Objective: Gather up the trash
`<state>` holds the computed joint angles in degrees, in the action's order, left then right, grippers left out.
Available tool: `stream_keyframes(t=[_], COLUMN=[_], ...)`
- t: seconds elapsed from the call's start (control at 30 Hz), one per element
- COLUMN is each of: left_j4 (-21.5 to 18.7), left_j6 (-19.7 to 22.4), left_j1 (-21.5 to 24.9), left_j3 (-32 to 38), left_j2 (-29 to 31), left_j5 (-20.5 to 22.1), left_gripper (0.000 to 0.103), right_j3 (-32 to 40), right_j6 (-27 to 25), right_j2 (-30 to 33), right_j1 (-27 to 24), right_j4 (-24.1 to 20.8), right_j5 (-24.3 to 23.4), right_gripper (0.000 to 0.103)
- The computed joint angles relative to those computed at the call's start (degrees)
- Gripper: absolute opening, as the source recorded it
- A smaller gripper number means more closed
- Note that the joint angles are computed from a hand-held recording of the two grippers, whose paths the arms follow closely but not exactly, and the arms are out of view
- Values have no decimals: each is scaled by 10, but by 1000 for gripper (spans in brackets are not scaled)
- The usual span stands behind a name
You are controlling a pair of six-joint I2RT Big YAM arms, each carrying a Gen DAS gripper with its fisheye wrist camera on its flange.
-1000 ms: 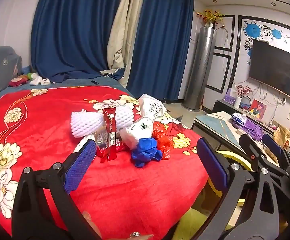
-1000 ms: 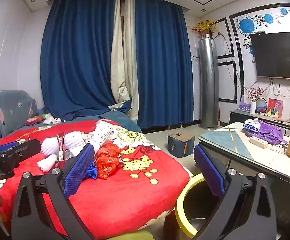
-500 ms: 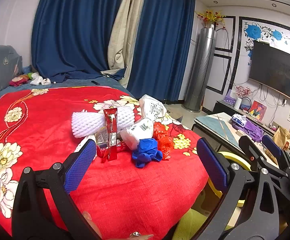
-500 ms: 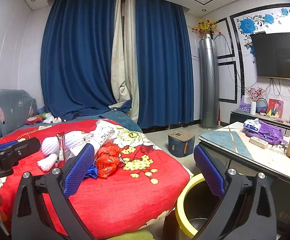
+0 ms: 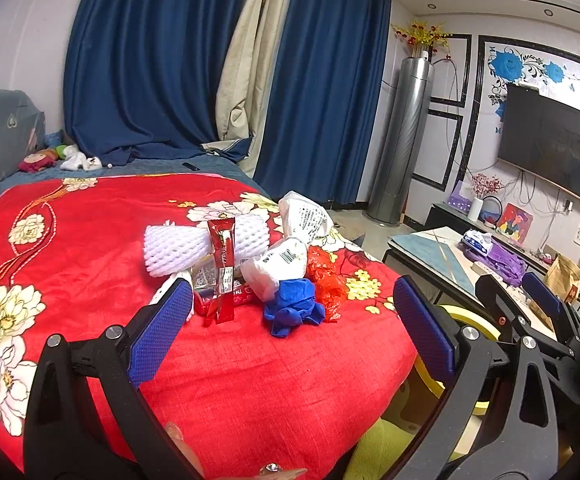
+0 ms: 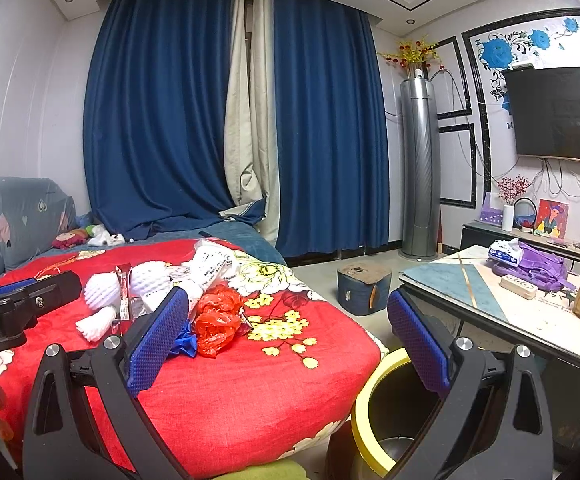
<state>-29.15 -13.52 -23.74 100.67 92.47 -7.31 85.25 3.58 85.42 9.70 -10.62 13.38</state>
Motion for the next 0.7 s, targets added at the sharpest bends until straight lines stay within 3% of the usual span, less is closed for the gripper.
stream_keyframes(t=[0.7], left_j4=[-1], left_j6=[-4], left_j1=[2], left_j3=[-1], left_j2=[0], left_j5=[0], left_gripper=[92], right_j3=[-1], right_j6=[0], right_j2=[2], right_j1=[0], right_j4=[1], right_j5=[-1], right_gripper=[97])
